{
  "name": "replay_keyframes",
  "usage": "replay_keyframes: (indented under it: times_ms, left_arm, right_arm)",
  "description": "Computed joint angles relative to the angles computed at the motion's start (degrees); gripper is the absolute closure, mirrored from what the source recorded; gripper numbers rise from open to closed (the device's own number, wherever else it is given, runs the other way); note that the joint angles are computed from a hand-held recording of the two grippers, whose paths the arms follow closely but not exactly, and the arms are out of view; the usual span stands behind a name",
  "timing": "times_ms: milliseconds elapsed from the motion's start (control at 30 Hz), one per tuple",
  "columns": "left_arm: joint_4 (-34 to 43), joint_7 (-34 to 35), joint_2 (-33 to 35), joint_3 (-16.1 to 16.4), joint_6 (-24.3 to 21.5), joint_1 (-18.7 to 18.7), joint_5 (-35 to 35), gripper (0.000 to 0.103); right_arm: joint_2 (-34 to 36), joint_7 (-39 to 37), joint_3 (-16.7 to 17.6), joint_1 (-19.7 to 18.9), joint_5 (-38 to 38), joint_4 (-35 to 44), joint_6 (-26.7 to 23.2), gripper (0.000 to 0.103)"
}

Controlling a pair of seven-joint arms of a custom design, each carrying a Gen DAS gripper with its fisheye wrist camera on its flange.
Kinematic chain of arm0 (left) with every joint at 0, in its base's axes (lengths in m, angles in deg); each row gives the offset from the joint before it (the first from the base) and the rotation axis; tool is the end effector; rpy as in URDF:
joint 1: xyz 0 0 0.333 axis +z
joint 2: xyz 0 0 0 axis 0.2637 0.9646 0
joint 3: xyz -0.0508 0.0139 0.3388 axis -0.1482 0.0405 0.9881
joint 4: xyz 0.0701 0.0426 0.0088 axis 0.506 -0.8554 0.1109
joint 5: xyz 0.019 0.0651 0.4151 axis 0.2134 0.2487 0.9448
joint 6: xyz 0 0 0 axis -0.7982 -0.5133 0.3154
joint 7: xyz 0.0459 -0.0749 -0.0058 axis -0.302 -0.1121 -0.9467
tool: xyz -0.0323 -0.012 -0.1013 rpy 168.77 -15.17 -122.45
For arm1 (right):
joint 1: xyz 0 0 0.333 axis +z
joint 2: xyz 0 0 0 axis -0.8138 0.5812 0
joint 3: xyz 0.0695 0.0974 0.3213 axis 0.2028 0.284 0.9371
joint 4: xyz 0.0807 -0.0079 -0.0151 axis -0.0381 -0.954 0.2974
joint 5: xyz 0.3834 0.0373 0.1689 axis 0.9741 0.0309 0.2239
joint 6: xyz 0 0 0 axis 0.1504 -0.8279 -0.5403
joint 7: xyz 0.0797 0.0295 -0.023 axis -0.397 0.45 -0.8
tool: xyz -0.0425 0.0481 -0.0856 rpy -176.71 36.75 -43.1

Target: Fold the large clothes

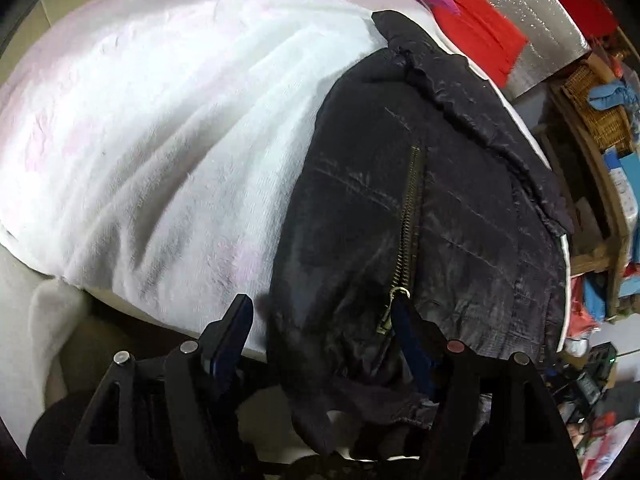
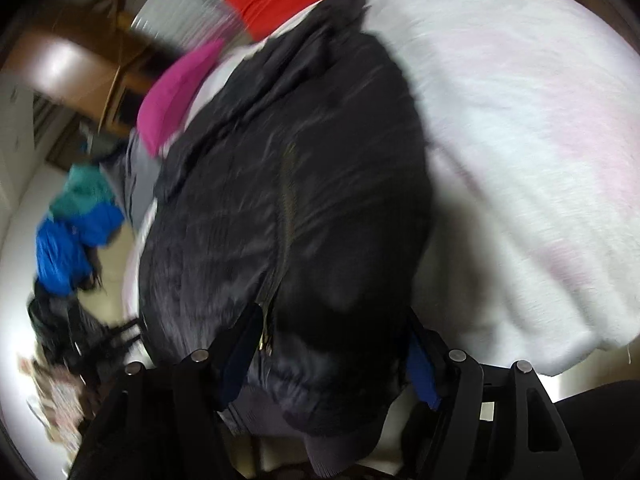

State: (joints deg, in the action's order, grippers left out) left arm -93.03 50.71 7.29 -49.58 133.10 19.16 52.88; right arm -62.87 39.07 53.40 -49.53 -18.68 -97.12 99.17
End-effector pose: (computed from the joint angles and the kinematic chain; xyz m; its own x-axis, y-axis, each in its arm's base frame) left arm 0.5858 -0.0166 0.4857 -0.2087 -0.8873 0.4114 -0.9567 0.0980 -0.2740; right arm 0.3594 -0.0197 0.4634 -0.3682 -0.7297 -0.5762 -0.7038 0.6237 -0.3402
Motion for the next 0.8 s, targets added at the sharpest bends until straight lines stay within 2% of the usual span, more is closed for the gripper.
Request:
replay_keyframes:
  times_ms: [100,333,567,633,700,800]
  left_arm:
    - [-0.8,4.1,-1.3,0.2,-1.8,0.0,-2.3,0.032]
    - [-1.9,0.2,-1.6,-0.7,-2.4,-1.4,7.7,0.032]
    - [-5.9,1.8,-4.5,-1.1,2.2,-3.5,9.2,0.032]
    - [-7.0,3.2,-5.6,-0.9,3.4,-4.2,8.6,0.047]
    - [-8.2,4.3,-6.9,-0.6,4.4,-5.0,7.1,0.056]
    - [-9.3,4.7,-8.0,0.1,4.8,-5.9,5.5,0.057]
  right_arm:
    - [0.5,-1.0,1.0,-0.1,-2.1,0.5,-1.0,0.032]
    - [0.7,1.2,-0.9,-1.3,0.1,0.4,-4.3,0.032]
    - [1.5,1.8,0.4,-2.1,-1.5,1.5,-8.1,0.032]
    - [1.2,2.6,0.6,-2.2,-1.4,1.3,-9.2,0.032]
    - [0.0,3.0,0.2,-2.3,-0.9,0.6,-9.5,0.032]
    - [-1.6,3.2,-0.1,-2.8,-0.7,-0.8,-9.9,0.032]
